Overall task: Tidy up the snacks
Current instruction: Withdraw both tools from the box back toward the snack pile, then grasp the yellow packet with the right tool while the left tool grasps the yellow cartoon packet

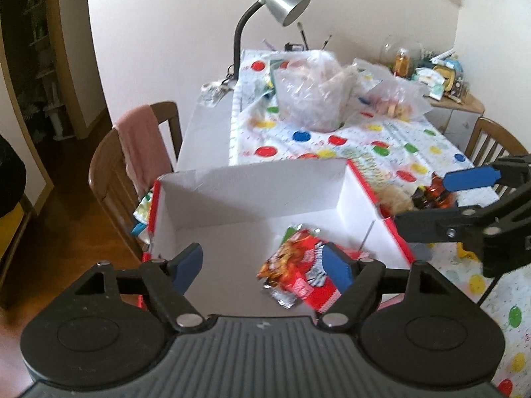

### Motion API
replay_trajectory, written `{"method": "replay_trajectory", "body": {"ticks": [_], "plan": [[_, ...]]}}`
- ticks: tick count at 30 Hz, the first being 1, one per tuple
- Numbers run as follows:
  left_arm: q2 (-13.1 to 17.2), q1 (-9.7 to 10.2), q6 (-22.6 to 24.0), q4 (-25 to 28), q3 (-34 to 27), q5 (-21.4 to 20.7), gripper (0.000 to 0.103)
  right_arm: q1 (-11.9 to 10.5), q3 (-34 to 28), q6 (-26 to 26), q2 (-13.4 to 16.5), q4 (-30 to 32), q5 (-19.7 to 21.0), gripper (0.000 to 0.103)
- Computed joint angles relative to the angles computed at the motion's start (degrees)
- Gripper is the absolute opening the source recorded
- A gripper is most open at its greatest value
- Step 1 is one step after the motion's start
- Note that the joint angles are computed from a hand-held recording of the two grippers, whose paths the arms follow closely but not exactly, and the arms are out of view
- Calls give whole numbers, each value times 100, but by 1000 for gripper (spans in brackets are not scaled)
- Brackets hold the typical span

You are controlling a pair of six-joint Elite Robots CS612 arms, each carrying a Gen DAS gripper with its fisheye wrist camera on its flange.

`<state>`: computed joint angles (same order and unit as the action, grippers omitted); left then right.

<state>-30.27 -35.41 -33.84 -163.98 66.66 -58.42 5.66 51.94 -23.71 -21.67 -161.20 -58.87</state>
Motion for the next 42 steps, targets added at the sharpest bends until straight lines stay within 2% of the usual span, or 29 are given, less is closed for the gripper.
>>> {"method": "replay_trajectory", "body": {"ticks": [5, 11, 15, 20, 28, 35, 39, 42], "plan": [[120, -98, 106, -113, -247, -56, 85, -188, 300, 52, -142, -243, 175, 103], [381, -187, 98, 114, -777, -268, 85, -414, 446, 170, -188, -352, 162, 103], [614, -238, 63, 370, -1233, -418, 85, -569, 466, 127, -179, -309, 88, 103], [916, -328, -74, 791, -1794, -499, 85, -760, 358, 22, -96, -152, -195, 103], [1400, -458, -299, 1464, -2705, -592, 85, -937, -66, -436, 205, 460, -465, 103], [1805, -507, -627, 2165, -3528, -635, 85, -964, -850, -886, 671, 1198, -586, 98], [2012, -518, -822, 2607, -3968, -678, 85, -950, -1203, -1580, 904, 1531, -610, 96], [2181, -519, -940, 2925, -4329, -700, 85, -921, -1613, -2069, 1126, 1962, -631, 87]]}}
